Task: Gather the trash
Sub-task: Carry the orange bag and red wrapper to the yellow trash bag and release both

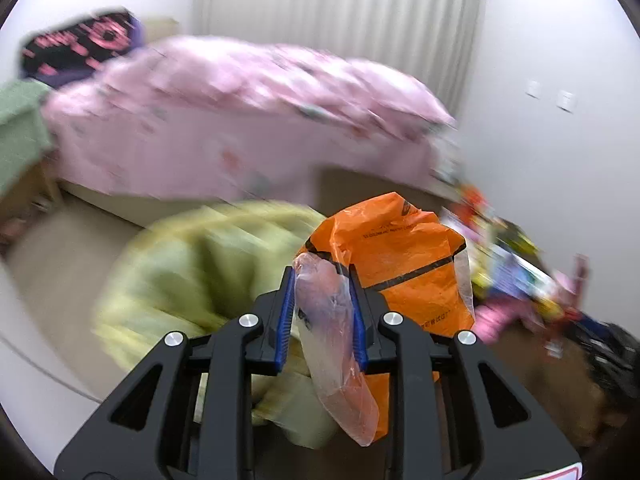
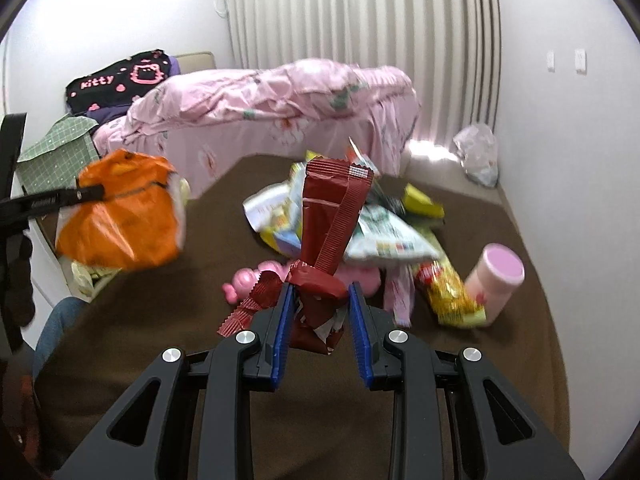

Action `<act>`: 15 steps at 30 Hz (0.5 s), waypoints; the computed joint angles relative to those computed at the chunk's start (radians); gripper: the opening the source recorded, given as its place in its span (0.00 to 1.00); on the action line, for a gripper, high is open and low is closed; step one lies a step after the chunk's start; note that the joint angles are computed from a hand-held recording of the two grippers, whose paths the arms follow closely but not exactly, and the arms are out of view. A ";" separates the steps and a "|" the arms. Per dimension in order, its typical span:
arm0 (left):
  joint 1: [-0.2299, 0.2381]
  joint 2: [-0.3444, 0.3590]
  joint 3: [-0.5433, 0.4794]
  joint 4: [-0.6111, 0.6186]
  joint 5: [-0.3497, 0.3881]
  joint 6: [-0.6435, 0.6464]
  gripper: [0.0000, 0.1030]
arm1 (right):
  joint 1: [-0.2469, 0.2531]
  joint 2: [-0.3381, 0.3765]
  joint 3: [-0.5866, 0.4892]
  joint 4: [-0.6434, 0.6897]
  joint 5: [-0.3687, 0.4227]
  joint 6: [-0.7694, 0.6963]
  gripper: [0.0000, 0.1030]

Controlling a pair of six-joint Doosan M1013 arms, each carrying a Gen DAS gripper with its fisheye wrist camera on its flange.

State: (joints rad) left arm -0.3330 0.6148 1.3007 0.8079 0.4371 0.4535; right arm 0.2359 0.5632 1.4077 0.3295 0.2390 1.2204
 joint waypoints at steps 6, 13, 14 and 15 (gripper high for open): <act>0.007 -0.006 0.022 0.397 0.275 -0.375 0.23 | 0.021 0.012 -0.042 0.169 0.032 -0.197 0.26; 0.024 0.037 0.016 0.310 0.370 -0.317 0.23 | 0.054 0.063 -0.161 0.343 0.146 -0.440 0.26; 0.034 0.038 0.022 0.247 0.324 -0.271 0.23 | 0.060 0.081 -0.200 0.370 0.180 -0.482 0.26; 0.042 0.039 0.027 0.178 0.276 -0.215 0.23 | 0.064 0.097 -0.232 0.387 0.208 -0.509 0.26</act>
